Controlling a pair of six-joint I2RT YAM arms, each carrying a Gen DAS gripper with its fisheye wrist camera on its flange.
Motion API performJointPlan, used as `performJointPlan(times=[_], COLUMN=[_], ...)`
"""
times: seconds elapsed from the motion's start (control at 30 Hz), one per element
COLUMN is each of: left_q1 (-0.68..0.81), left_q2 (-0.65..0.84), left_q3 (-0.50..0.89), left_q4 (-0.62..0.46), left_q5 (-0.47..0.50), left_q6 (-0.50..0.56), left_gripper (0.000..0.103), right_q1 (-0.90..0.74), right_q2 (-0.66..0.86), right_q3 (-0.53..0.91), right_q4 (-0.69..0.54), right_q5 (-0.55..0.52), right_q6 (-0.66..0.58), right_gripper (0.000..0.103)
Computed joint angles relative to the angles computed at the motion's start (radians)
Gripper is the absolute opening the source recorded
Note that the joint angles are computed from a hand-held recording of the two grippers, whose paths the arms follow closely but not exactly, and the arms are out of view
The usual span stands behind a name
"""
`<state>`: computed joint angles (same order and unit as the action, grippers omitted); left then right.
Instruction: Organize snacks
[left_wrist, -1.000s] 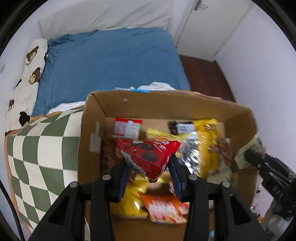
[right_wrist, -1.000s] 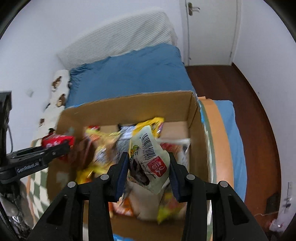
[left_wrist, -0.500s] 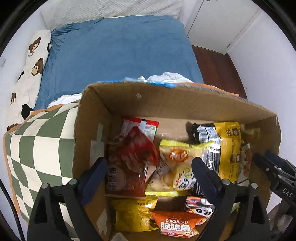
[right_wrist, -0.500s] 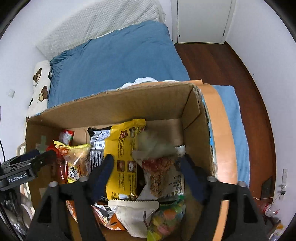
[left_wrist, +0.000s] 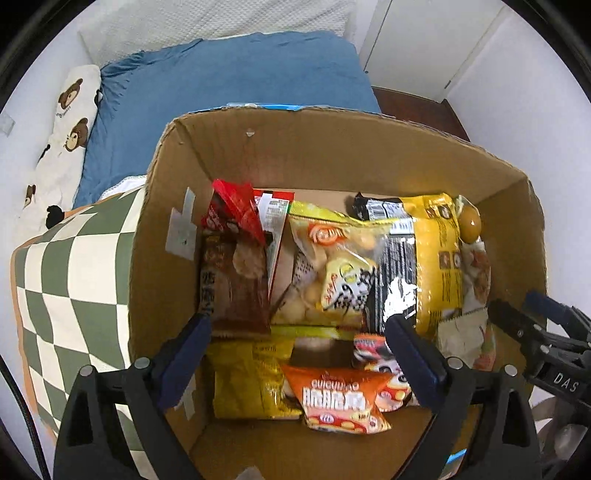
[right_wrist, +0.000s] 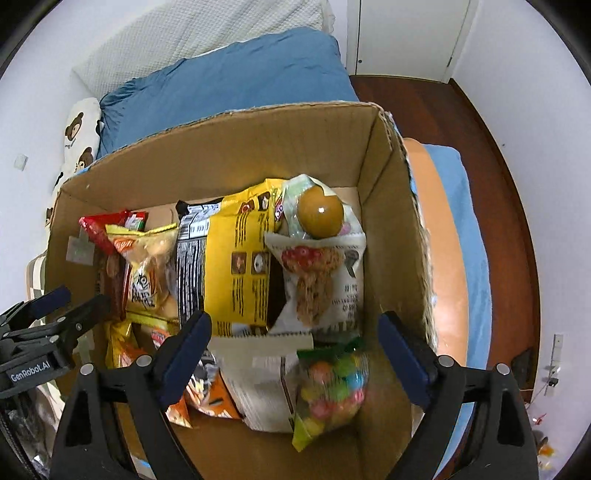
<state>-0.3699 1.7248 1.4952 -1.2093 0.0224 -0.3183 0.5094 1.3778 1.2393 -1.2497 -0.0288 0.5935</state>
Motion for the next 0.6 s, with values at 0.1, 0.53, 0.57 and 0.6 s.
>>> performJointPlan(times=[0.1,0.53,0.57,0.6], left_q1=[-0.020,-0.135,-0.155,-0.175], left_q2=[-0.043,-0.337,-0.367,-0.391], left_q3=[-0.019,-0.089,-0.090,-0.089], left_q4=[-0.001,-0.045,-0.059,-0.071], left_q5=[-0.009,-0.139,-0.160,-0.178], left_q6=[-0.024,-0.114,-0.131,-0.145], left_gripper=[0.097,0.097,0.097,0.097], right_q1=[0.016,0.265,0.290,0.332], right_q2=[-0.041,-0.227,-0.239,-0.250], right_q3=[-0.004,0.081,0.091,0.118], right_q4=[-0.022,-0.192,-0.210,-0.241], right_q5=[0.021,0.198,0.216,0.246], right_q6=[0.007,0.216,0.238,0.275], right_gripper=[0.094,0.097,0.097,0.097])
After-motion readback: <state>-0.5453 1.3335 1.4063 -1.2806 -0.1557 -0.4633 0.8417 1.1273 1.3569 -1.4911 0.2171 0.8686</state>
